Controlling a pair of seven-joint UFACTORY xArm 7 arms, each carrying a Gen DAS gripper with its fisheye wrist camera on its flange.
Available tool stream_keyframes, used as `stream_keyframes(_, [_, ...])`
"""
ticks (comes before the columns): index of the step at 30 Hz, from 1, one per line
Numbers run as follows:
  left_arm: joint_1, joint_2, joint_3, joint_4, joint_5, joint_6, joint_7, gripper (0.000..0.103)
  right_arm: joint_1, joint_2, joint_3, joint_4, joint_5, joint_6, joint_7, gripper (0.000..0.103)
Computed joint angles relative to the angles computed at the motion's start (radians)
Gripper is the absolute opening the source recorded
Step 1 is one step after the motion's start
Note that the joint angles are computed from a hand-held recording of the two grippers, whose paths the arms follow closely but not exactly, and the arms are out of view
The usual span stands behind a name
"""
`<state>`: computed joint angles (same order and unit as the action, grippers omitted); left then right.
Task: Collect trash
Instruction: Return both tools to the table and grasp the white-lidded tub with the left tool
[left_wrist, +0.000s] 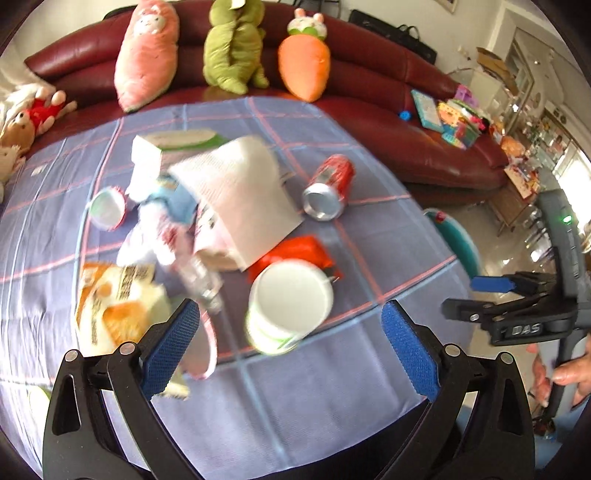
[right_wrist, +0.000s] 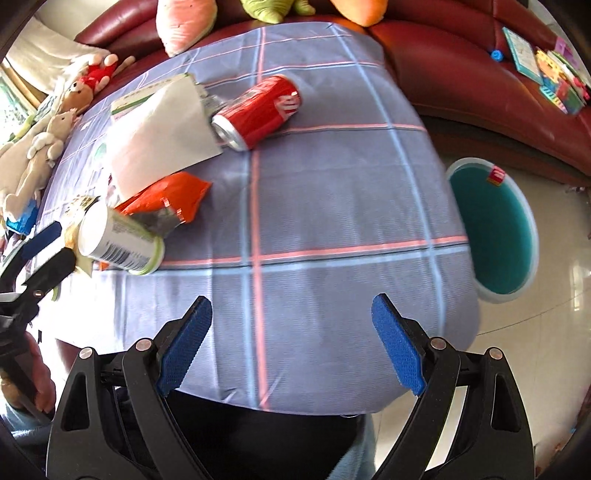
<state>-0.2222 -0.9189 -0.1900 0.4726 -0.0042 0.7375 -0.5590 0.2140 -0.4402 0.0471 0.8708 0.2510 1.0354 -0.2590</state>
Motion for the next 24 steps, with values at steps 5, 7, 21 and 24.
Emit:
stream_keyframes(5, [0.004, 0.01, 0.024, -0.054, -0.018, -0.023, -0.005, 0.099, 0.016, 0.004, 0.017, -0.022, 0.009, -0.001, 0.02, 0.084])
stream_keyframes(7, [0.0, 0.027, 0.028, -0.065, -0.025, -0.052, -0.004, 0.099, 0.017, 0.01, 0.025, -0.028, 0.0, -0.007, 0.035, 0.084])
stream_keyframes(21, [0.008, 0.109, 0.005, -0.096, 0.02, -0.192, -0.022, 0.055, 0.0, 0.074, 0.019, 0.001, -0.029, -0.009, 0.079, 0.084])
stream_keyframes(24, [0.002, 0.095, 0.02, -0.082, 0.014, -0.172, -0.017, 0.055, 0.0, 0.089, 0.019, 0.017, -0.031, -0.01, 0.077, 0.084])
